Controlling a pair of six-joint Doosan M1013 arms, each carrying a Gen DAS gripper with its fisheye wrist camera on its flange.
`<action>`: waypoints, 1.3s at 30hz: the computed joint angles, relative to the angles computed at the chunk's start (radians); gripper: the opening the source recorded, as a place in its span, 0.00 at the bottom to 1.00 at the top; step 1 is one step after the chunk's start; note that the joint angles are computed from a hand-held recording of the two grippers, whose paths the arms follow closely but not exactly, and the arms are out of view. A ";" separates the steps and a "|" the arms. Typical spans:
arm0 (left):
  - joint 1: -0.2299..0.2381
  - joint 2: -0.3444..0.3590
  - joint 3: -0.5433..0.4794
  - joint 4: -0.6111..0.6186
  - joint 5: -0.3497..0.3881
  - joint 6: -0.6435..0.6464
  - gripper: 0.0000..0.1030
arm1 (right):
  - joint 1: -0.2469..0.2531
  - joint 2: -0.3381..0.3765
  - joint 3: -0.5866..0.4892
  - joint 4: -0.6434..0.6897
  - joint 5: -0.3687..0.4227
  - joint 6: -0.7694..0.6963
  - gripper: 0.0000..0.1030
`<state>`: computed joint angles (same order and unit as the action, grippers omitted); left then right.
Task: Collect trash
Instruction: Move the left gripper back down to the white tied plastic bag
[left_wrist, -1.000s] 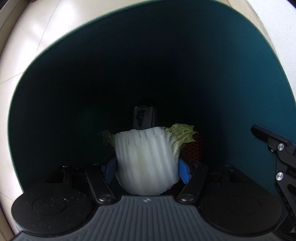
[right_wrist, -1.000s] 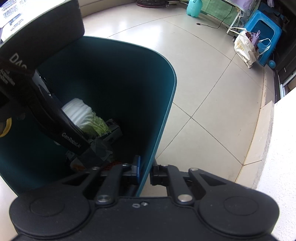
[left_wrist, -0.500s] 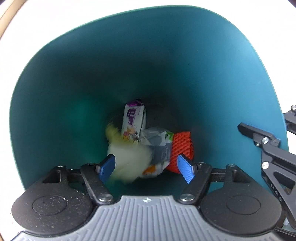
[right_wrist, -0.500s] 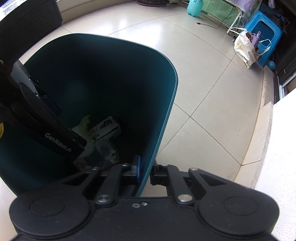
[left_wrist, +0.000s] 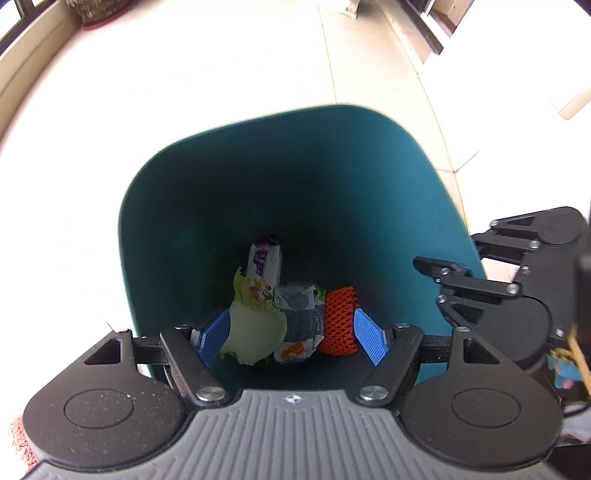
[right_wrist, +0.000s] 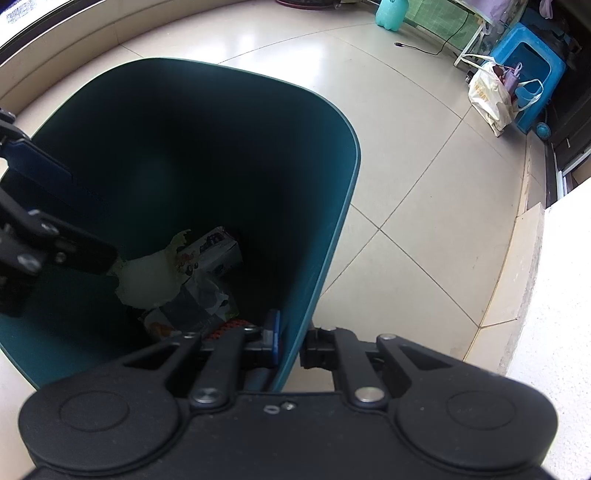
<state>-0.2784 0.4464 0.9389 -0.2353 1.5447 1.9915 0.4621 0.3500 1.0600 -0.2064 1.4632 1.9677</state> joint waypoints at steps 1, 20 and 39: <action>0.005 -0.008 0.007 -0.008 -0.012 0.003 0.71 | -0.002 -0.001 0.000 0.003 -0.002 0.004 0.09; 0.181 -0.105 0.092 -0.037 -0.202 -0.045 0.78 | 0.006 0.001 0.002 -0.023 0.006 -0.033 0.09; 0.206 0.071 0.223 0.218 -0.258 -0.268 0.78 | 0.015 0.027 -0.004 -0.018 0.048 -0.080 0.13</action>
